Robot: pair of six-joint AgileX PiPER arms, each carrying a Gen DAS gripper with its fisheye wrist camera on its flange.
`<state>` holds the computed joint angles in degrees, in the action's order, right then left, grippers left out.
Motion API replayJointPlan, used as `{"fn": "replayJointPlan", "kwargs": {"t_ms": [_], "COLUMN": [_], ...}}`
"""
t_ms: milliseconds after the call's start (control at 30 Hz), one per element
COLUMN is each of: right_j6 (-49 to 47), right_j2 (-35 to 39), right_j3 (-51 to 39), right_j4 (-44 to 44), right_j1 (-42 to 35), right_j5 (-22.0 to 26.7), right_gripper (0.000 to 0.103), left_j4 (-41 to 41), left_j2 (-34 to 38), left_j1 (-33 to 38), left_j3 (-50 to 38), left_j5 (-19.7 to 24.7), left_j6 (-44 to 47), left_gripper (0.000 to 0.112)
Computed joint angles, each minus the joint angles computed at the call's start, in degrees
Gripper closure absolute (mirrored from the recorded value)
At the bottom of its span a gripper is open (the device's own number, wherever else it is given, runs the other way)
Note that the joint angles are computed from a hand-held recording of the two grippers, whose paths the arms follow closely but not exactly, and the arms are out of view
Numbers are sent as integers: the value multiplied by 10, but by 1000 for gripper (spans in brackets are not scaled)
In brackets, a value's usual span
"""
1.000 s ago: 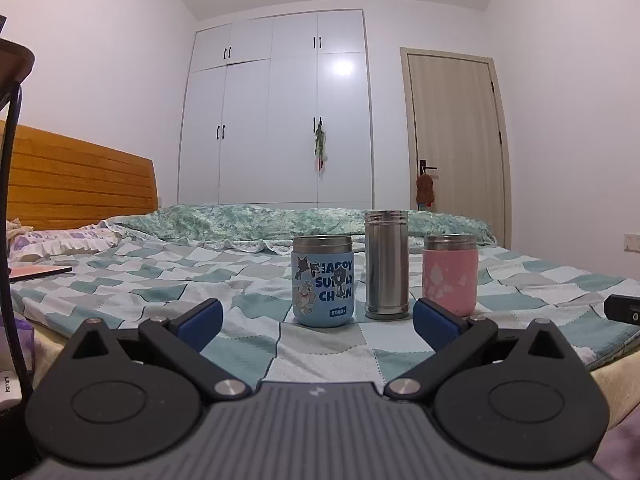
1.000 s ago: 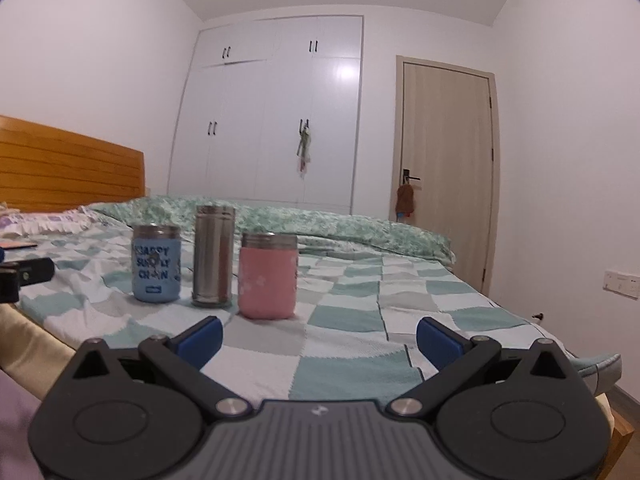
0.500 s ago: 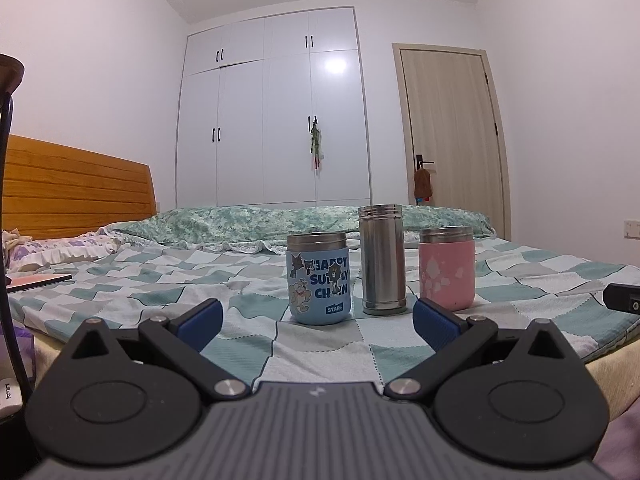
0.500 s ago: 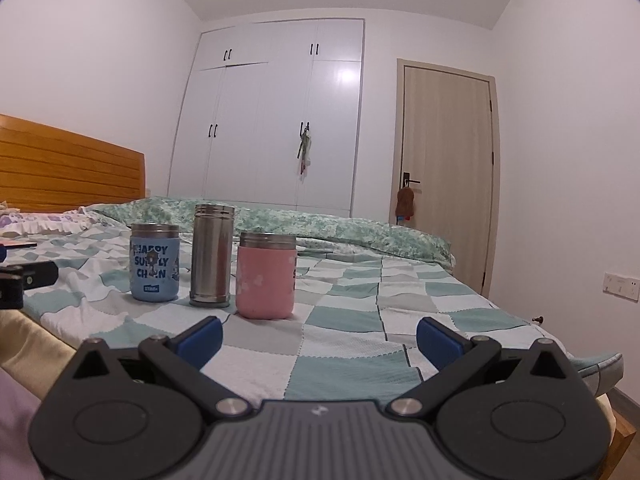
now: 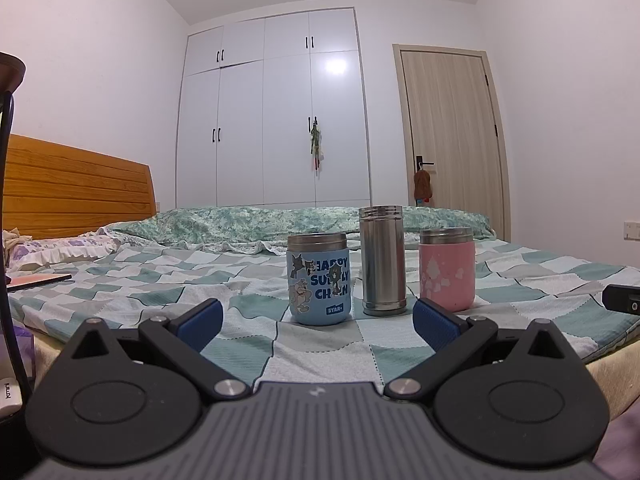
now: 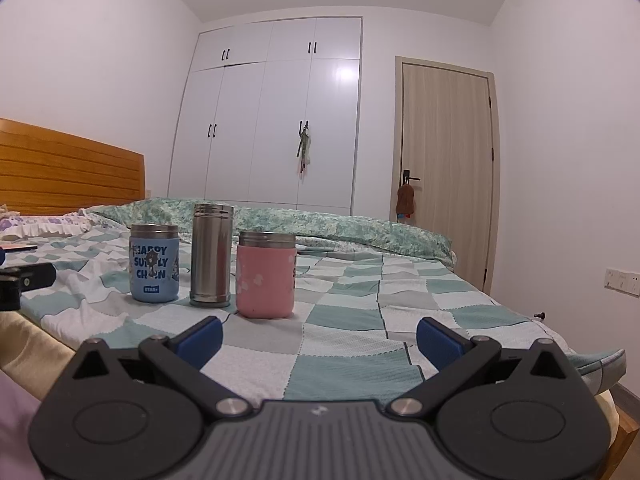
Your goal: Flip cup upright
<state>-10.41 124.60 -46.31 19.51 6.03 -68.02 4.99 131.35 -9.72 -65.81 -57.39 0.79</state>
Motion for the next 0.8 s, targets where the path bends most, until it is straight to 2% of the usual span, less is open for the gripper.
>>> {"fn": "replayJointPlan", "kwargs": {"t_ms": [800], "right_j6": [-4], "right_j2": [1], "right_j3": [-4], "right_j4": [1], "right_j1": [0], "right_j5": [7], "right_gripper": [0], "left_j4": [-4], "left_j2": [0], "left_j1": [-1], "left_j3": [3], "left_j5": [-4], "left_j6": [1], "left_gripper": [9]}}
